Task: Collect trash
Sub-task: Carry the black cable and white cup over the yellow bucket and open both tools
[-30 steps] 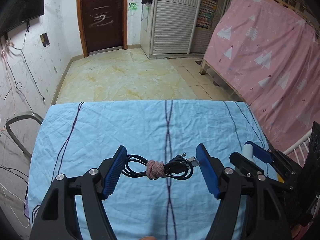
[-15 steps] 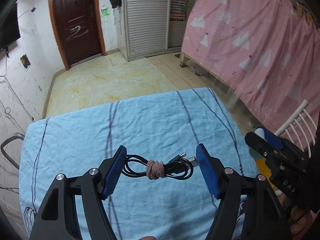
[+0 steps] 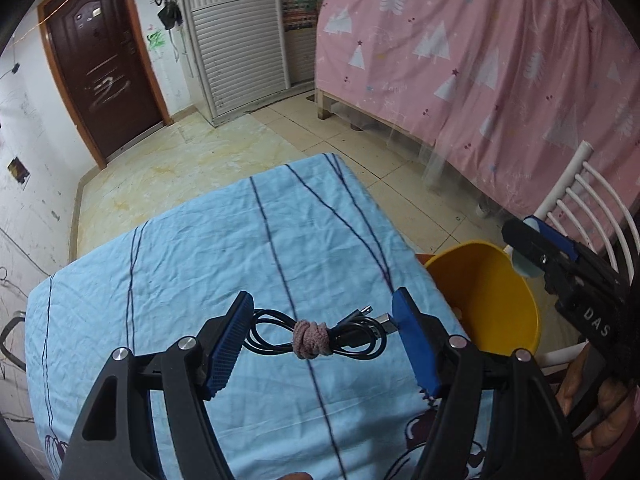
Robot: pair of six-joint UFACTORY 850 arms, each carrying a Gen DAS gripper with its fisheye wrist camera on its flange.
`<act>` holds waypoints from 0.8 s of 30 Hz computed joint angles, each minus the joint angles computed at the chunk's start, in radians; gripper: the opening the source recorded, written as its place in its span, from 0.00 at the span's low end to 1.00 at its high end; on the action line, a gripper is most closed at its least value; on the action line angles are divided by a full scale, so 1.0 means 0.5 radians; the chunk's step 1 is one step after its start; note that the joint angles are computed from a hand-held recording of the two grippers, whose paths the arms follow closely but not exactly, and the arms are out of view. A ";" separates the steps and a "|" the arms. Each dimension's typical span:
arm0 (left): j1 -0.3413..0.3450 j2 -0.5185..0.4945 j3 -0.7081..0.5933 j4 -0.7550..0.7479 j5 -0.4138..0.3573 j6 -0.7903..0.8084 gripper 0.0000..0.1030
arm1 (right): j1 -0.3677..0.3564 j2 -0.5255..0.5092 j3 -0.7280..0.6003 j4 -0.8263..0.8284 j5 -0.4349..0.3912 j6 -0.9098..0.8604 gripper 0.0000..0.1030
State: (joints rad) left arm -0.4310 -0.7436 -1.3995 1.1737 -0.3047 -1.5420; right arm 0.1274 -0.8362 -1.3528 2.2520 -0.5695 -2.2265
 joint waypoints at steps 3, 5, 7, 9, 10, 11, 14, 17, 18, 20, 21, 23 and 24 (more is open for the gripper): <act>-0.029 -0.035 -0.052 -0.057 0.027 0.100 0.61 | -0.027 -0.001 0.015 0.101 0.015 -0.075 0.50; -0.041 -0.052 -0.080 -0.118 0.078 0.196 0.61 | -0.044 -0.005 0.021 0.166 0.028 -0.126 0.50; -0.057 -0.069 -0.105 -0.155 0.145 0.273 0.61 | -0.050 0.001 0.042 0.285 0.047 -0.237 0.50; -0.083 -0.094 -0.139 -0.182 0.195 0.347 0.61 | -0.055 0.007 0.062 0.413 0.065 -0.359 0.50; -0.092 -0.106 -0.153 -0.163 0.205 0.345 0.61 | -0.056 0.013 0.078 0.504 0.080 -0.445 0.50; -0.106 -0.121 -0.171 -0.158 0.220 0.364 0.61 | -0.059 0.014 0.084 0.600 0.099 -0.537 0.50; -0.139 -0.159 -0.222 -0.239 0.270 0.498 0.61 | -0.061 0.026 0.114 0.874 0.126 -0.796 0.50; -0.175 -0.201 -0.282 -0.343 0.265 0.647 0.61 | -0.066 0.028 0.138 1.113 0.122 -1.026 0.50; -0.185 -0.215 -0.303 -0.412 0.253 0.729 0.61 | -0.069 0.027 0.141 1.160 0.116 -1.070 0.50; -0.201 -0.240 -0.337 -0.525 0.239 0.862 0.61 | -0.075 0.023 0.143 1.206 0.105 -1.111 0.50; -0.208 -0.254 -0.359 -0.572 0.230 0.916 0.61 | -0.076 0.020 0.145 1.232 0.100 -1.137 0.50; -0.219 -0.278 -0.394 -0.655 0.220 1.018 0.61 | -0.079 0.021 0.155 1.256 0.084 -1.154 0.51; -0.220 -0.284 -0.406 -0.686 0.211 1.056 0.61 | -0.082 0.021 0.157 1.259 0.079 -1.156 0.51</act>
State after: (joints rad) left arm -0.5408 -0.8856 -1.6027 0.8310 -0.1993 -1.0140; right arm 0.0865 -0.8259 -1.2744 2.8814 -0.5302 -2.8047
